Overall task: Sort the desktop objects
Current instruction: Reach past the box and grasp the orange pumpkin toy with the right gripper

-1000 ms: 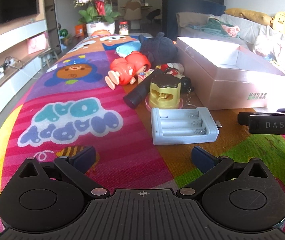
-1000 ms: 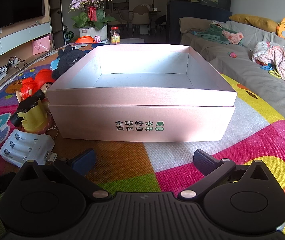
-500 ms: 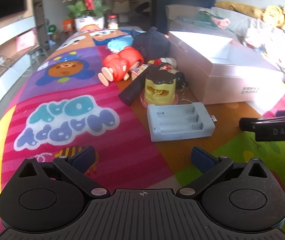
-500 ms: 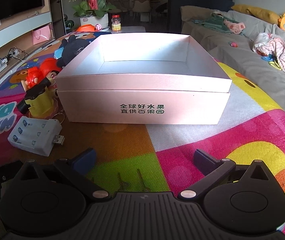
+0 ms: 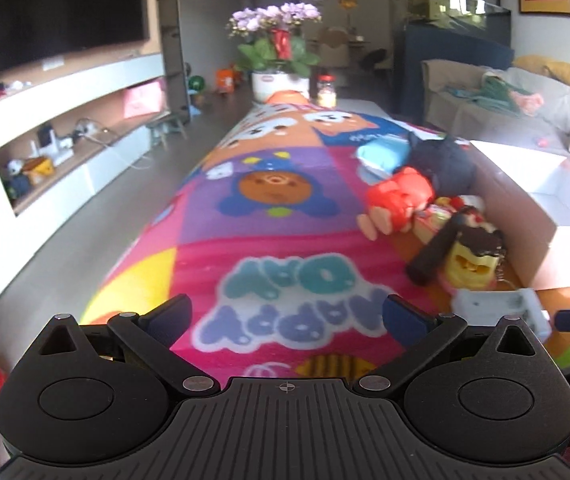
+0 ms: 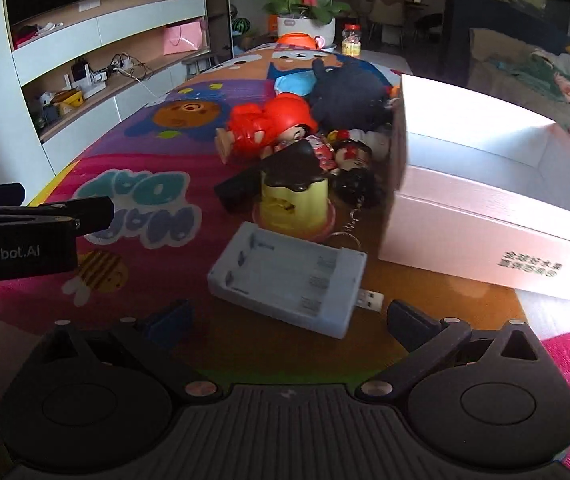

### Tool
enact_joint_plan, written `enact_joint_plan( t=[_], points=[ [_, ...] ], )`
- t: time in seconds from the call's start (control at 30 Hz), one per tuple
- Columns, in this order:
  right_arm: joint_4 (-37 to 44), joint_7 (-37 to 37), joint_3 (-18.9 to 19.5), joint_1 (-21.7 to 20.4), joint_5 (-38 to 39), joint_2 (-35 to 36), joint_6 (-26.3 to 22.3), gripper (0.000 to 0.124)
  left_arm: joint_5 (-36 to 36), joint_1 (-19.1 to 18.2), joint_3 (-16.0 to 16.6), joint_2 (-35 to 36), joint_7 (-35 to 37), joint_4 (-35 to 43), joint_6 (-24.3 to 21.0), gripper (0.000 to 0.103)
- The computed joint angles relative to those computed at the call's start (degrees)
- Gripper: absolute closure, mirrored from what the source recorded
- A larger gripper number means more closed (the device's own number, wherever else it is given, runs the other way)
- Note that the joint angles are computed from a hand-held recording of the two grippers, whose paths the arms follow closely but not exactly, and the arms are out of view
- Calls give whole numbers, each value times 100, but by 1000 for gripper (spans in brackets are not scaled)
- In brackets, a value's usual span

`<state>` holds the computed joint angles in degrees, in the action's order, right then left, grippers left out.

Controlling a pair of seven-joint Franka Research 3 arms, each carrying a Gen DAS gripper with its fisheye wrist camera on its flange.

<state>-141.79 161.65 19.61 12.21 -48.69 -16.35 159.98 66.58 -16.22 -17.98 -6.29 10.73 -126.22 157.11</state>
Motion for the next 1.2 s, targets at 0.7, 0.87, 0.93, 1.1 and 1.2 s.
enact_joint_plan(
  t=[0.7, 0.87, 0.93, 1.1, 1.2],
  points=[
    [-2168, -519, 63, -786, 1165, -2369, 645, 25, 1390, -615, 84, 1369, 102, 1273, 953, 14],
    [-2152, -865, 225, -870, 1514, -2358, 676, 21, 1014, -1048, 357, 1914, 573, 1829, 618, 29],
    [-2234, -1002, 236, -872, 1661, -2470, 724, 21, 1402, -1236, 516, 1997, 325, 1949, 352, 32],
    [-2018, -2043, -353, -524, 1948, -2601, 1014, 21, 1418, -1128, 591, 1733, 552, 1624, 464, 38],
    [-1267, -2865, -1164, -21, 2426, -2148, 984, 21, 1586, -1022, 593, 1505, 307, 1366, 344, 30]
  ],
)
